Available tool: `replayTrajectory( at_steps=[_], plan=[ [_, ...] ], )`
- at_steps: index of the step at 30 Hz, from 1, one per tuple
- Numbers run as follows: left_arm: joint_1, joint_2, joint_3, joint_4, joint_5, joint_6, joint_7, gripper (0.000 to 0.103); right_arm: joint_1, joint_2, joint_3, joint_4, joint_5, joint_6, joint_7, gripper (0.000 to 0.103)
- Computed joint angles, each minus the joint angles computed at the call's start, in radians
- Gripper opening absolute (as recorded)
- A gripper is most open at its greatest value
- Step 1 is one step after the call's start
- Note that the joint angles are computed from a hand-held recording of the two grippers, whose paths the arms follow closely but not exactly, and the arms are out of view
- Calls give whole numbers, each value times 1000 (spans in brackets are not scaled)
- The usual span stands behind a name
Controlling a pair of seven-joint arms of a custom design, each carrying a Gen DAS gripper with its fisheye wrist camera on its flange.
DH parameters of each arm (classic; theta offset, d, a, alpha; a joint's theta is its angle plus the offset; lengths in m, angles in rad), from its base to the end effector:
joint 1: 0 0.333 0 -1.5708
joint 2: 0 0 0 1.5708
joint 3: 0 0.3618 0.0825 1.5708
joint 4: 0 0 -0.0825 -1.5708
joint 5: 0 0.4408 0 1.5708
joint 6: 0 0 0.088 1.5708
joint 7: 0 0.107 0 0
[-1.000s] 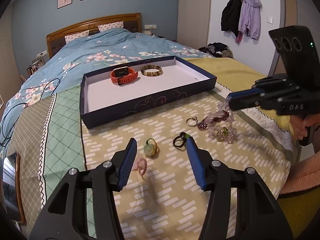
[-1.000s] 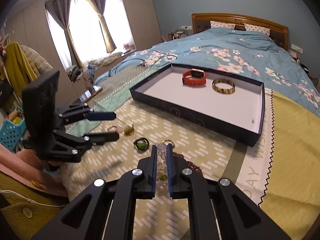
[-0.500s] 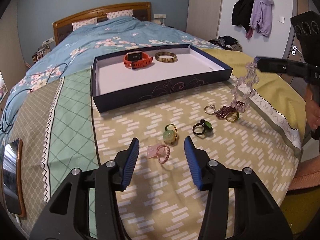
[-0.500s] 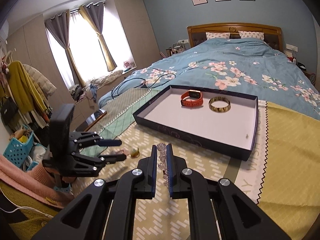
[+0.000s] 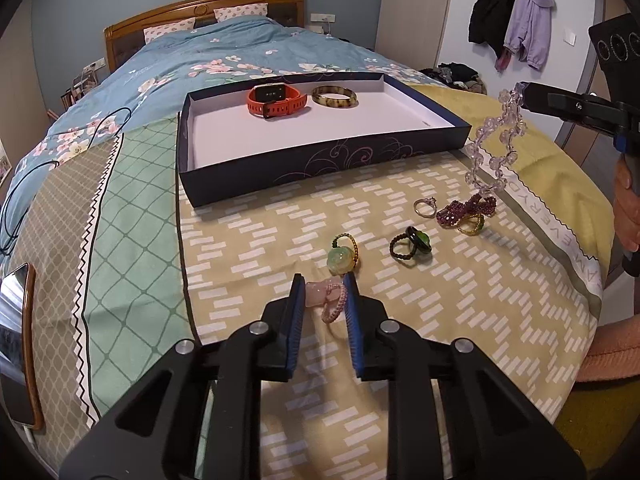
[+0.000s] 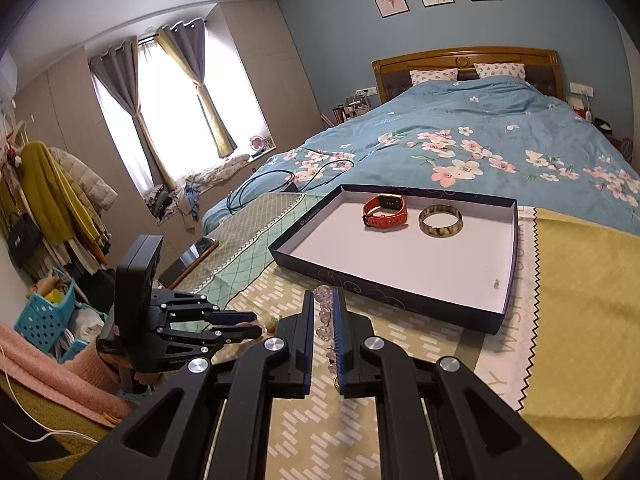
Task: Organize jewelry
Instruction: 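Lift and carry the crystal bracelet and pink hair tie over the white box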
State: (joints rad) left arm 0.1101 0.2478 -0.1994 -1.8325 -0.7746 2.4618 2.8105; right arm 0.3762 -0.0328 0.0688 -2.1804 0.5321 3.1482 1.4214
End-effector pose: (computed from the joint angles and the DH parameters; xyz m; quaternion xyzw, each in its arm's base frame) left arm 0.7126 -0.0527 0.4569 -0.3564 0.8640 -0.3401 0.1040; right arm 0.5752 0.2249 0.5322 -0.6394 0.6012 -0.1763 0.4457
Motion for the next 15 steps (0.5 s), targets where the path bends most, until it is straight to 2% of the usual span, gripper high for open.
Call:
replayTrajectory(
  at_steps=[8,15],
  plan=[
    [11,-9,3,-5,-30,-17,7,20,4,4,-4,8,85,4,-57,8],
    [18,-19,6,-7,-75,-33,28,20,-4,5,-2,3,76,18,-40,8]
  ],
)
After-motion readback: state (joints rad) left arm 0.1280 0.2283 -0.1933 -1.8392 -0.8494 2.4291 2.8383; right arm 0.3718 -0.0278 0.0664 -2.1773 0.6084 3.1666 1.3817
